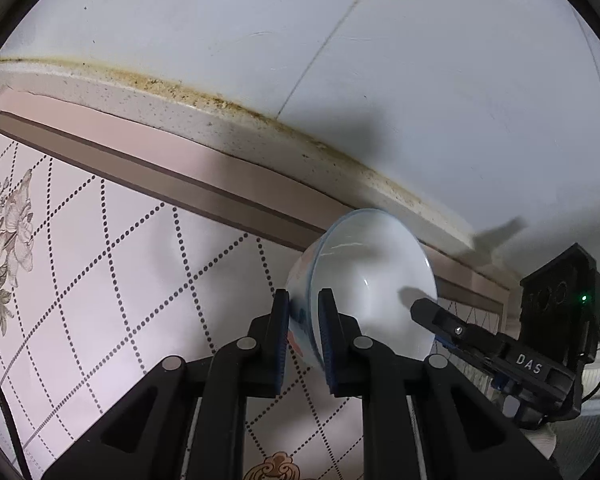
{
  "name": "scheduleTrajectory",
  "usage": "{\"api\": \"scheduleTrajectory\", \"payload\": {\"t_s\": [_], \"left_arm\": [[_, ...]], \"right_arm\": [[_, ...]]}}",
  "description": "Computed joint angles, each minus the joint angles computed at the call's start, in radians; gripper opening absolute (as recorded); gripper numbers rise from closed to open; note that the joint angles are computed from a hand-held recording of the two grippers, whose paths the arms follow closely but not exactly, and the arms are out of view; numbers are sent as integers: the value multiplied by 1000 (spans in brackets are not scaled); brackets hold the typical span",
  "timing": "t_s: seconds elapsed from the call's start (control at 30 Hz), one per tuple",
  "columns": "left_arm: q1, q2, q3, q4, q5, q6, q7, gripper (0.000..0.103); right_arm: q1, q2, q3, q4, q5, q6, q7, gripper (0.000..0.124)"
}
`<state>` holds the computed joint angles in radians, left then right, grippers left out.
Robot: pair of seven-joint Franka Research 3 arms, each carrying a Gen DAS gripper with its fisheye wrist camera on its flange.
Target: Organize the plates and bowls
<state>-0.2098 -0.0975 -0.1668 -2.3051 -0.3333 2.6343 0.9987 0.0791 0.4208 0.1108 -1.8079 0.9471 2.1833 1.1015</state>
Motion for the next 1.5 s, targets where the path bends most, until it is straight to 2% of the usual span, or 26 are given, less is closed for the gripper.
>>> {"api": "scheduleTrajectory", "payload": {"t_s": [0.3,0.6,0.97,1.23,1.5], "left_arm": [[-43,-117,2,-60,-21,-29,4,12],[-113,-282,21,-119,-1,-98,0,13],[-240,-374,-40,-150,36,-105,-99,12],[-341,-420,-58,-180,35,-101,-129,13],[-418,-405,-77,-187,25,-91,-147,13]], "right_arm": [[13,-136,-15,-119,18,30,-25,18],[30,-377,-74,-339,48,44,-45,18],[27,-737,-171,-649,-12,39,-13,18],[-24,-1053,-232,-875,-119,4,58,18],[-111,-1280,-272,-1020,-226,-58,125,18]]}}
